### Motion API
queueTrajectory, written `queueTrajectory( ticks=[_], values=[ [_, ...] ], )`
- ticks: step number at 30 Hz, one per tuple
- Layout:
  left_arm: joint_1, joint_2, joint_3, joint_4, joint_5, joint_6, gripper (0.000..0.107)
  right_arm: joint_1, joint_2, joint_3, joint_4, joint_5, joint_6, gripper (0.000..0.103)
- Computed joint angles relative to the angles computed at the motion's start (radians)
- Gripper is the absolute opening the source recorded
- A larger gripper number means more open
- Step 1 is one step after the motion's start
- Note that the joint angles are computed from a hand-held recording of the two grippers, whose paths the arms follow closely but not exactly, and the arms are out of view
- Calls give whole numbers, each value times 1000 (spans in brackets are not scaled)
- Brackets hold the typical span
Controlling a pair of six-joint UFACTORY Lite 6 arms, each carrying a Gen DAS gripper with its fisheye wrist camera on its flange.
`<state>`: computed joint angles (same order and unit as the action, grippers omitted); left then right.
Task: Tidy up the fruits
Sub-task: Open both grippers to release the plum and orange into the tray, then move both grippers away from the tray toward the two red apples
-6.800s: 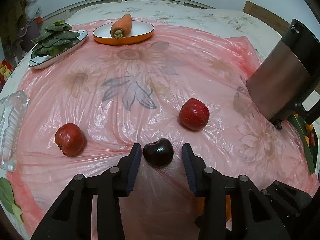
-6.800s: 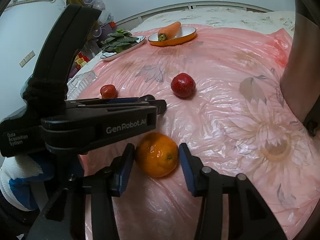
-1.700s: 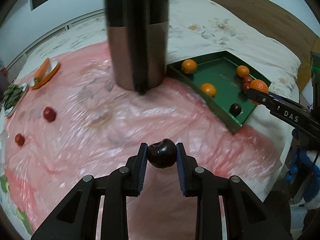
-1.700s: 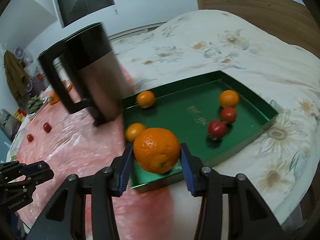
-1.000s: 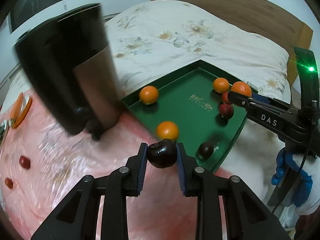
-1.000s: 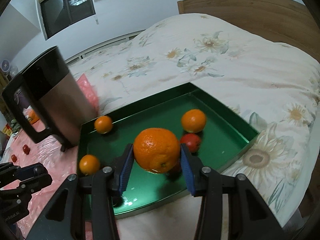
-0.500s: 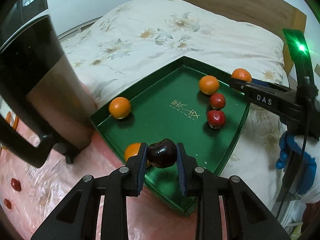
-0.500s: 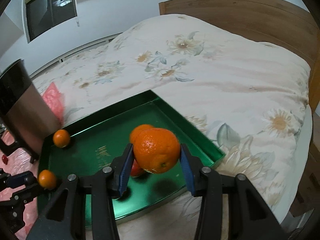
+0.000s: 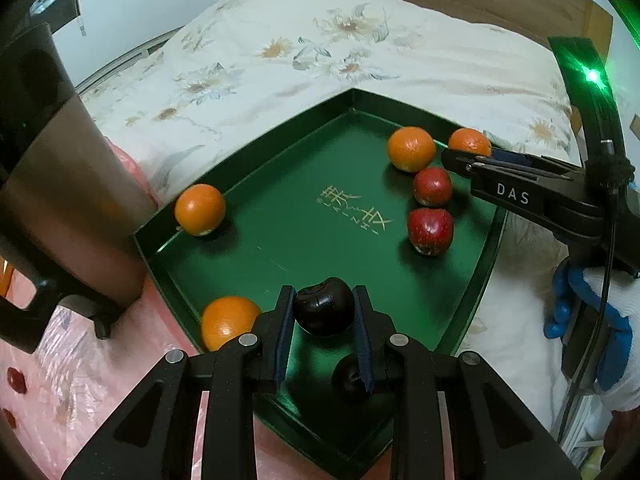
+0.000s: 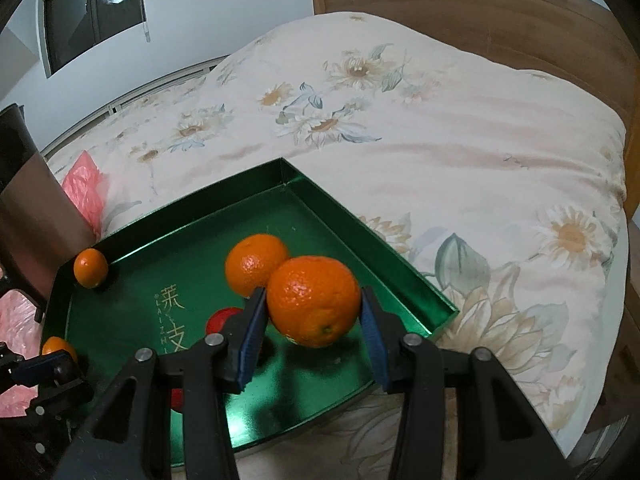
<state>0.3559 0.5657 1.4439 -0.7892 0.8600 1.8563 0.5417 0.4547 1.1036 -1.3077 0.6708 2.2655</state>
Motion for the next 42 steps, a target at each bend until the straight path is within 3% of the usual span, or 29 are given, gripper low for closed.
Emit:
queueTrajectory(
  ticks=[13, 21, 22, 23, 25, 42],
  values=[
    [-26, 24, -19, 23, -53, -27, 24, 4, 17, 2, -6, -2, 15, 68],
    [-29, 41, 9, 45, -36, -67, 27, 1, 17, 8, 14, -6, -9, 69],
    [-27, 49, 23, 58, -17, -85, 33, 1, 16, 9, 15, -5, -9, 79],
    [-26, 49, 24, 59, -10, -85, 38, 1, 19, 11, 12, -2, -6, 97],
    [-19, 20, -9, 31, -23, -43, 45, 3, 23, 19, 7, 5, -6, 103],
    [111, -7, 102, 34, 132, -32, 53, 114, -71, 27, 93, 109, -50, 103]
  ],
)
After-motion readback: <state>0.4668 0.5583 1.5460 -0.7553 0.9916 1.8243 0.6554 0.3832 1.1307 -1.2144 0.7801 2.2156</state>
